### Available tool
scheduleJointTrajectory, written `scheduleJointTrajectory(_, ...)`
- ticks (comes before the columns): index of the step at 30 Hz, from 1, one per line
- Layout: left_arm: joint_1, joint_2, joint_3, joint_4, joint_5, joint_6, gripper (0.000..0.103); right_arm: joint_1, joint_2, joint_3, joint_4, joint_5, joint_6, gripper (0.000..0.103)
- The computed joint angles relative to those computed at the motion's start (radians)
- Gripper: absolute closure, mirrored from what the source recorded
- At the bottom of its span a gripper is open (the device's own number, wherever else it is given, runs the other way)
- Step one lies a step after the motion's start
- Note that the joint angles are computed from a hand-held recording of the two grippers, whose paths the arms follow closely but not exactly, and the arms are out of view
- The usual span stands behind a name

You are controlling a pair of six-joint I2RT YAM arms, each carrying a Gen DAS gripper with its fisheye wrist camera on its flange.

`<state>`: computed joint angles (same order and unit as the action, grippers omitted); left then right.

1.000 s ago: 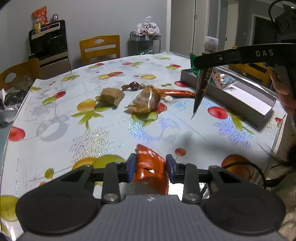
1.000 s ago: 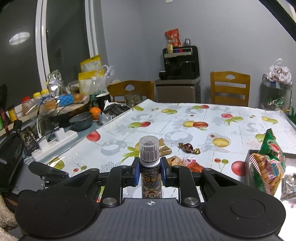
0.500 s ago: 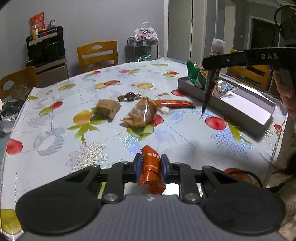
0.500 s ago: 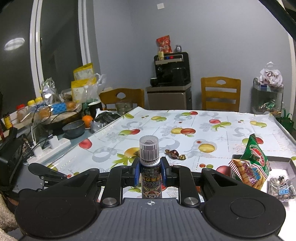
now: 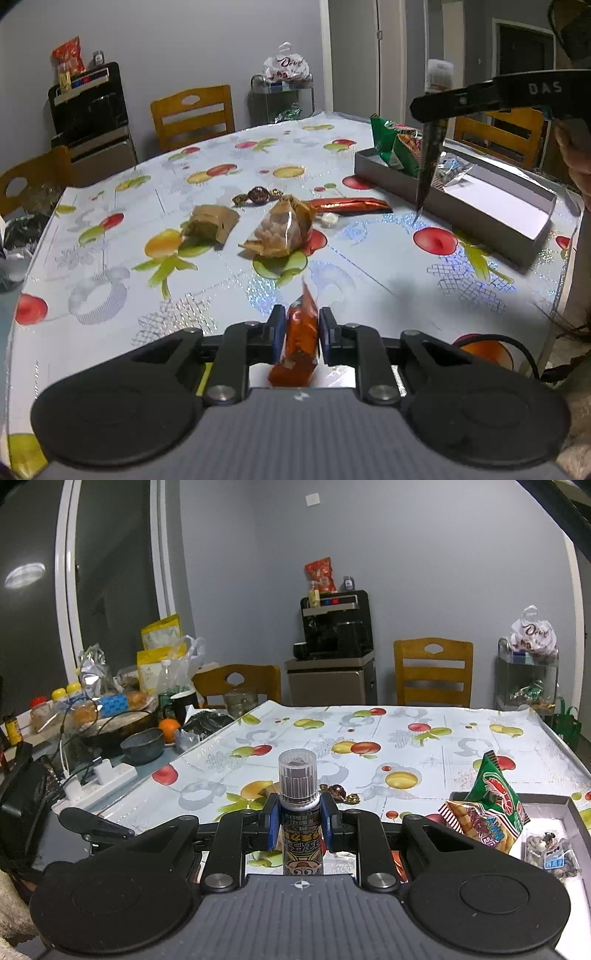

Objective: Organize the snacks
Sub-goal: 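Carry the orange packet toward the gray box with the left tool while the right tool holds the bottle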

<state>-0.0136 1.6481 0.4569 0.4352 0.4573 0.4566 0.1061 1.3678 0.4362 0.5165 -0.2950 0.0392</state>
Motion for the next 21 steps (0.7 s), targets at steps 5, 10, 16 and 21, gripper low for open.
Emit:
scheduleJointTrajectory(5, -0.012, 0.049, -0.009, 0.074, -0.054, -0.018, 0.085, 0.001, 0.002, -0.001, 0.0, -0.002, -0.001, 0.079)
scheduleJointTrajectory(10, 0.0, 0.064, -0.011, 0.095, -0.059, -0.029, 0.082, 0.009, -0.008, -0.006, -0.006, -0.001, 0.001, 0.079)
scheduleJointTrajectory(16, 0.005, 0.054, -0.019, 0.109, -0.087, -0.026, 0.082, 0.009, -0.008, -0.006, -0.006, -0.001, 0.001, 0.079)
scheduleJointTrajectory(21, 0.031, 0.029, -0.021, 0.107, -0.08, -0.042, 0.087, 0.016, -0.019, -0.009, -0.008, 0.006, 0.003, 0.079)
